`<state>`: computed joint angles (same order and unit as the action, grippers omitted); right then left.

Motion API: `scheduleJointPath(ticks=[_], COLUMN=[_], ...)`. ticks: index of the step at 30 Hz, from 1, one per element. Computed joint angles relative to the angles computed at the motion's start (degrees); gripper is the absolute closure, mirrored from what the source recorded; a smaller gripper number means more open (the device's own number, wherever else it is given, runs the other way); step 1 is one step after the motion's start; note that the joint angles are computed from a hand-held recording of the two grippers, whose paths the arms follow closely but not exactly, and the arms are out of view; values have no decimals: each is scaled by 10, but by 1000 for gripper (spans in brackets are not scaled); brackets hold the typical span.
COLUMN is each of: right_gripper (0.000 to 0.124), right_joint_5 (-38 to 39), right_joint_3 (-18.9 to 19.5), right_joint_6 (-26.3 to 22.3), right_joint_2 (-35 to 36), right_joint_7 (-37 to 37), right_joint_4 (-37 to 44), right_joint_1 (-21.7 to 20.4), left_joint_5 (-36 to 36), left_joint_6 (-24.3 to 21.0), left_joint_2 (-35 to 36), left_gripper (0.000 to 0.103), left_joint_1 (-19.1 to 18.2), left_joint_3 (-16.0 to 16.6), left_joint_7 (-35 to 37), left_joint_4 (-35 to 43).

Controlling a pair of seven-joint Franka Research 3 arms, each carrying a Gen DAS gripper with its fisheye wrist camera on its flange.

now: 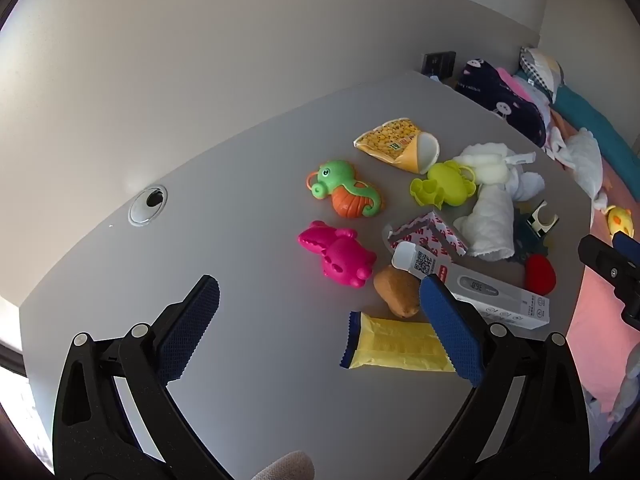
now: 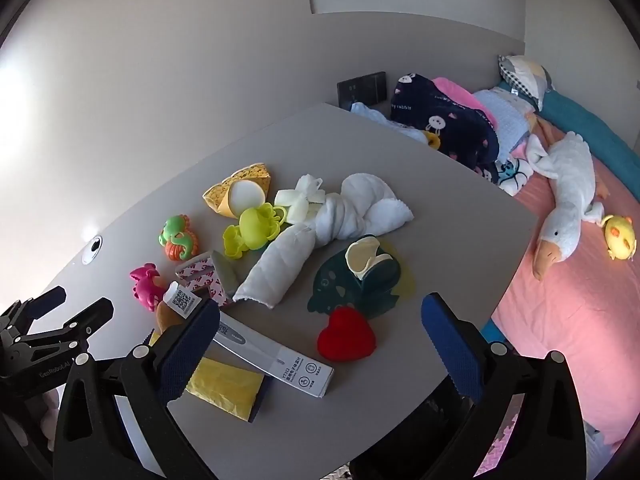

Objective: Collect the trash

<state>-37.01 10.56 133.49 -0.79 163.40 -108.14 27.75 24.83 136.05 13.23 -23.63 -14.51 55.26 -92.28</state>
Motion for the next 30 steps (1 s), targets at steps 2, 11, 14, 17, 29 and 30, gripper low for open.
scheduleJointPath(ticks=[2, 11, 14, 17, 29, 30], right_gripper=[24, 24, 24, 24, 24, 24], right_joint_5=[3, -4, -7, -4, -5, -5], right_joint_3=[0, 1, 1, -1, 0, 0], right_joint_6=[-2, 1, 1, 4, 3, 4], right_joint_2=[-1, -4, 0, -4, -4, -5], right_joint_7=[-2, 3, 5, 5, 7, 7], right_joint_4=[0, -4, 0, -5, -6, -7], right_joint_1=[0, -1, -1, -2, -5, -5], left_joint_5=[0, -7, -31, -32, -28, -27], left_joint_6=[-1, -2, 15, 22, 25, 25], left_joint_2=[0, -1, -5, -7, -5, -5], left_gripper=[6, 6, 6, 6, 6, 6], left_joint_1=[-1, 0, 8, 8, 5, 5], left_joint_3=[0, -3, -6, -5, -3, -3], left_joint_7=[0, 5, 20, 20, 23, 22], left_joint_4=[0, 1, -10, -14, -11, -11])
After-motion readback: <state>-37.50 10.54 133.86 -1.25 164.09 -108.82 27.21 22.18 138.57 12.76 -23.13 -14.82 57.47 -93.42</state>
